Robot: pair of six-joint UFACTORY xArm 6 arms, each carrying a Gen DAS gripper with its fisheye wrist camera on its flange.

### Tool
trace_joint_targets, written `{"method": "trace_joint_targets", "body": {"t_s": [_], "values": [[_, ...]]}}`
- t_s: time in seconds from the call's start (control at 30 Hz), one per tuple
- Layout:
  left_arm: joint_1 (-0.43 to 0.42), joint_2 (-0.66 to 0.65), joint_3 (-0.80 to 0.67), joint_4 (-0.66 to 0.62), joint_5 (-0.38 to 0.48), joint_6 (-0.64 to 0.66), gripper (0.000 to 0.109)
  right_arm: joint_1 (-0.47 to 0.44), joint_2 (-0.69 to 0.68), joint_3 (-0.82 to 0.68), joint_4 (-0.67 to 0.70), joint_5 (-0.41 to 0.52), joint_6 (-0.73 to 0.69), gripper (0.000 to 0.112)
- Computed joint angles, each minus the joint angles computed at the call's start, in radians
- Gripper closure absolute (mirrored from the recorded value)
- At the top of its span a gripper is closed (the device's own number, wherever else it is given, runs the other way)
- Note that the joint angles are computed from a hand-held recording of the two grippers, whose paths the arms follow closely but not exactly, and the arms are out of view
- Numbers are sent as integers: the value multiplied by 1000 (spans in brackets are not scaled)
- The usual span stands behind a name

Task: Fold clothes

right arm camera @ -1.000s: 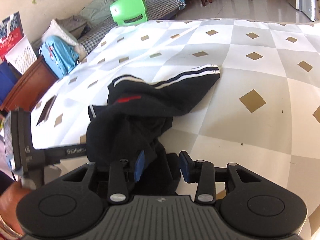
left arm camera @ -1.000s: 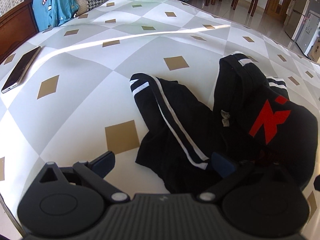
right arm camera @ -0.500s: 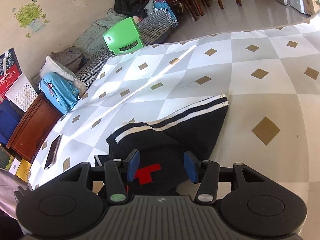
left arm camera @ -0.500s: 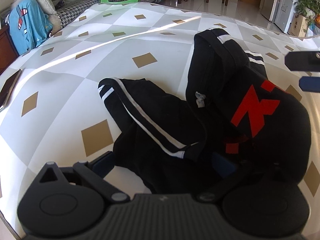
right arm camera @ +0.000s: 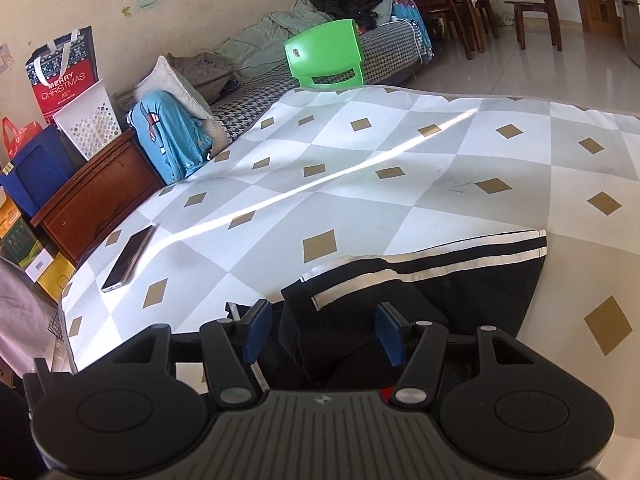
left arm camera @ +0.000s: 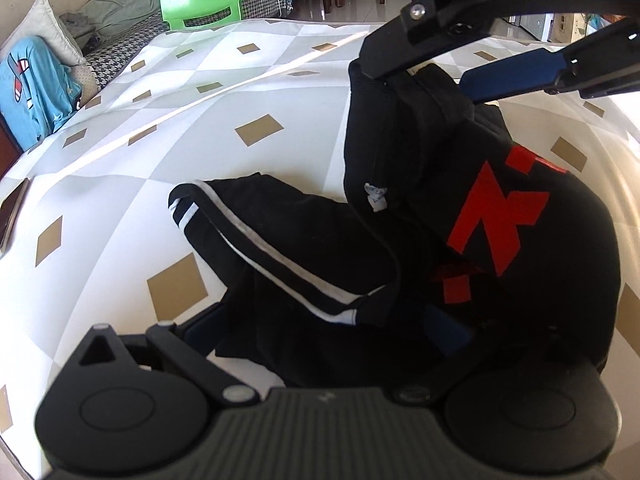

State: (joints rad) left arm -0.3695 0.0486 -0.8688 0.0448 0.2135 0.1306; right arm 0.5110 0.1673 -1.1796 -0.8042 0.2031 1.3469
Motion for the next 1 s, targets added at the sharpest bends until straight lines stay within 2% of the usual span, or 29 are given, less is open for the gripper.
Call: {"method": "trace_joint_targets", "body": {"t_s": [0.2,0.33,0.4,0.47,0.5,0.6,0.87,1.0], "values": [[-3,4,1,-20,-6,26,6,25,39,-42,31,92,-89,55],[-4,4,4,-33,-13,49,6,27,46,-43,-8,99,-73,57],[-4,4,4,-42,-14,60,6,25,42,-41,-21,108,-56,72],[-3,-1,6,-57,-10,75,6,24,35,-37,-47,120,-30,82],[-5,-5,8,-58,-6,73,6,23,30,-35,-62,126,-11,87],[-7,-14,5,-88,12,82,6,21,8,-27,-113,148,65,94],[12,-31,-19,-191,31,105,6,16,-94,4,-340,199,334,98],[29,-37,-25,-175,27,66,6,22,-162,23,-473,259,495,98]]}}
